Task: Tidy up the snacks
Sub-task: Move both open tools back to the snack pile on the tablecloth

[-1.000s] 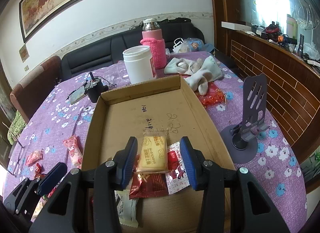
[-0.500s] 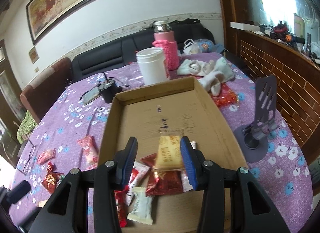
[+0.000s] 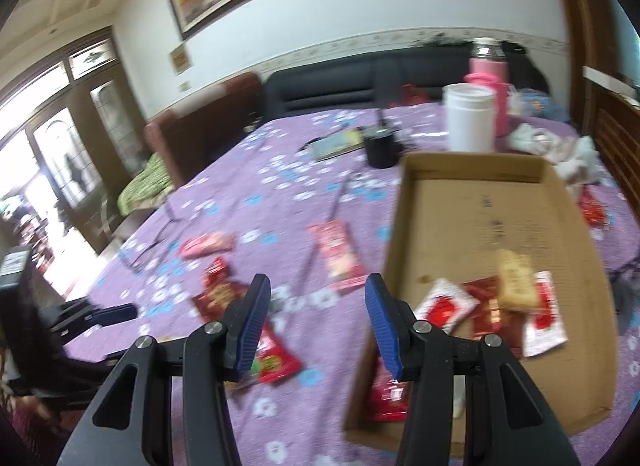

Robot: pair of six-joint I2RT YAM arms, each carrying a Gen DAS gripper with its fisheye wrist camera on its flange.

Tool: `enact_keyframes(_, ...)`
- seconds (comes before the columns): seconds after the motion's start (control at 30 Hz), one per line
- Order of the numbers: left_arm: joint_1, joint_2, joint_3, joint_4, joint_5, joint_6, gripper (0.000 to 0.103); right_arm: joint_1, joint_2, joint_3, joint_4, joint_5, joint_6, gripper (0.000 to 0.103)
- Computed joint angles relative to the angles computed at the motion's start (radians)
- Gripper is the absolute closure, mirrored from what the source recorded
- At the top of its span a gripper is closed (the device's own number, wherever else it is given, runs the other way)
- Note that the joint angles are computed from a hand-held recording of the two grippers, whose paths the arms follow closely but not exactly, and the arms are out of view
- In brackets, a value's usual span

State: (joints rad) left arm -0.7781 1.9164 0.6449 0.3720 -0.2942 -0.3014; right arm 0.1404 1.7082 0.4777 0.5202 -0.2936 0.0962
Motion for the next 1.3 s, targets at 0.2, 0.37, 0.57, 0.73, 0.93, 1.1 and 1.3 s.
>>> enact_keyframes(0.2,0.04,0.092,0.042,0.03,0.102,0.029,0.031,0.023,0.017,0.013,-0.028,-0.058,-0.002,0.054)
enact_keyframes(0.37,0.022,0.142,0.082,0.001,0.09,0.028,0.032,0.05,0.06,0.041,-0.058,-0.095,-0.004,0.054)
enact_keyframes(0.57,-0.031,0.174,0.117,-0.034,-0.046,-0.005,0.055,0.122,0.095,0.073,-0.123,-0.085,-0.042,0.054)
enact_keyframes(0.73,-0.005,0.192,0.133,-0.041,-0.106,-0.087,0.058,0.173,0.121,0.111,-0.227,-0.087,-0.091,0.054)
enact_keyframes(0.93,0.048,0.176,0.098,0.005,-0.078,-0.13,0.06,0.228,0.18,0.167,-0.334,-0.055,-0.103,0.054)
enact_keyframes(1.1,0.041,0.181,0.102,0.001,-0.089,-0.128,0.06,0.26,0.23,0.182,-0.29,0.011,-0.027,0.054)
enact_keyframes(1.3,0.043,0.175,0.095,0.01,-0.079,-0.125,0.061,0.33,0.233,0.16,-0.225,0.146,-0.032,0.075)
